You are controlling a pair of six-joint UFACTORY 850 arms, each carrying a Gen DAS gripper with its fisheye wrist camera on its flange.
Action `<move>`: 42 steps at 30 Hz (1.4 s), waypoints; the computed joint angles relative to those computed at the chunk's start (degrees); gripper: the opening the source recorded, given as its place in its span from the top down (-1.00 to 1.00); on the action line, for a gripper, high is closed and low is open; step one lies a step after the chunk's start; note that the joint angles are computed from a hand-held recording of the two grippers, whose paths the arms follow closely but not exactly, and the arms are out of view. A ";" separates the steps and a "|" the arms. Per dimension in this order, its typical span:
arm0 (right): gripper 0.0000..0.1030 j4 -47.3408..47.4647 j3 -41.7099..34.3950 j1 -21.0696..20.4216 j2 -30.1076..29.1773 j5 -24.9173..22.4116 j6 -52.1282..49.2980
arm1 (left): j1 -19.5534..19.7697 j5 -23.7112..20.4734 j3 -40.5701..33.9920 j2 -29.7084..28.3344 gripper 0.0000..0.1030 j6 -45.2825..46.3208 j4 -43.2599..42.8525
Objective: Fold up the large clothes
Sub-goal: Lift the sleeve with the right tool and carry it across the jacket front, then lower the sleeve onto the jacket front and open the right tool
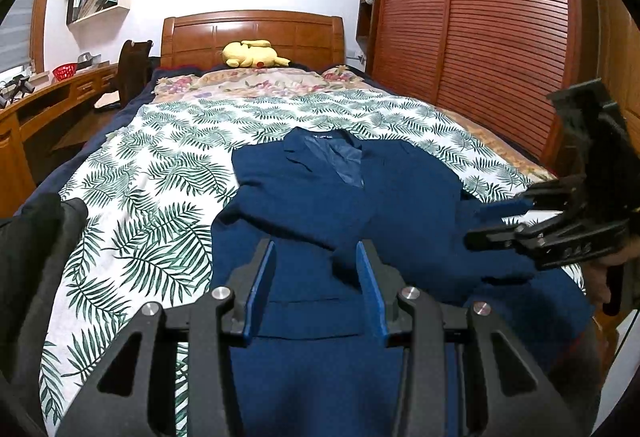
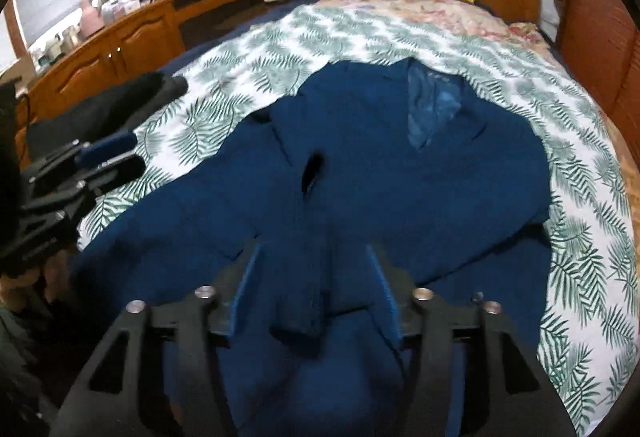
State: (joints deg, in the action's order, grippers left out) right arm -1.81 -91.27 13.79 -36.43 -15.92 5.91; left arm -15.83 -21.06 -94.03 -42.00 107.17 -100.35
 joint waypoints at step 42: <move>-0.16 -5.48 4.30 -10.35 -6.10 10.20 6.93 | -3.07 2.09 -13.02 -10.17 0.22 -56.09 59.03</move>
